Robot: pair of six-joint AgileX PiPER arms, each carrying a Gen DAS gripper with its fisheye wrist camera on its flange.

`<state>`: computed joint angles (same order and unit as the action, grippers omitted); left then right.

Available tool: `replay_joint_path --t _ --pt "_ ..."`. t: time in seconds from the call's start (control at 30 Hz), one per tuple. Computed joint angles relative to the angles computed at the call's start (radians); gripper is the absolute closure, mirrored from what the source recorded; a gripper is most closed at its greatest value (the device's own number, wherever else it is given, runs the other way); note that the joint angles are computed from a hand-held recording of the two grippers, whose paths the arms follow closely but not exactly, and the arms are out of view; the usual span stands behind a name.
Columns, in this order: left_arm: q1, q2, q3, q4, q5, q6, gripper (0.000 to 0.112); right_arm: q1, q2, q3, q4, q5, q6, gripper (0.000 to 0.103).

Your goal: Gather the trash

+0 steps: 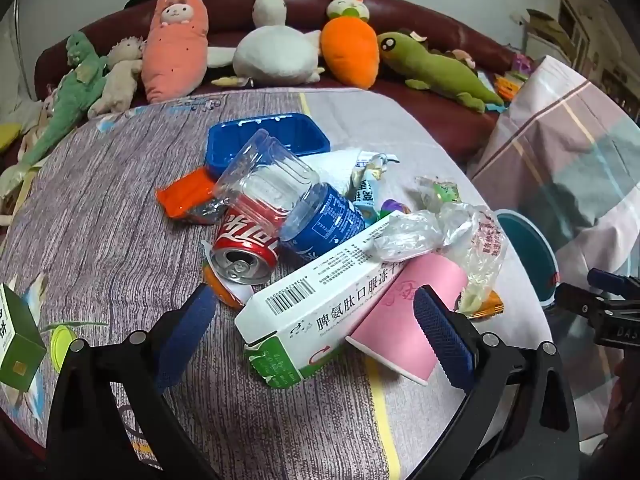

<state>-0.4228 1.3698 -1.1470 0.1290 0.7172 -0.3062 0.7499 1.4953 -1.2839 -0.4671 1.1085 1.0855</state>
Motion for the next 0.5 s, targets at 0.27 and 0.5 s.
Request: replay_joint_path --t 0.27,0.5 --pt "0.010 0.003 -0.013 -0.034 0.009 0.042 0.013 -0.008 0.013 -0.027 0.013 0.009 -0.021 0.006" --pt "0.024 0.010 -0.025 -0.066 0.019 0.080 0.013 -0.005 0.018 -0.031 0.003 0.001 -0.019 0.006"
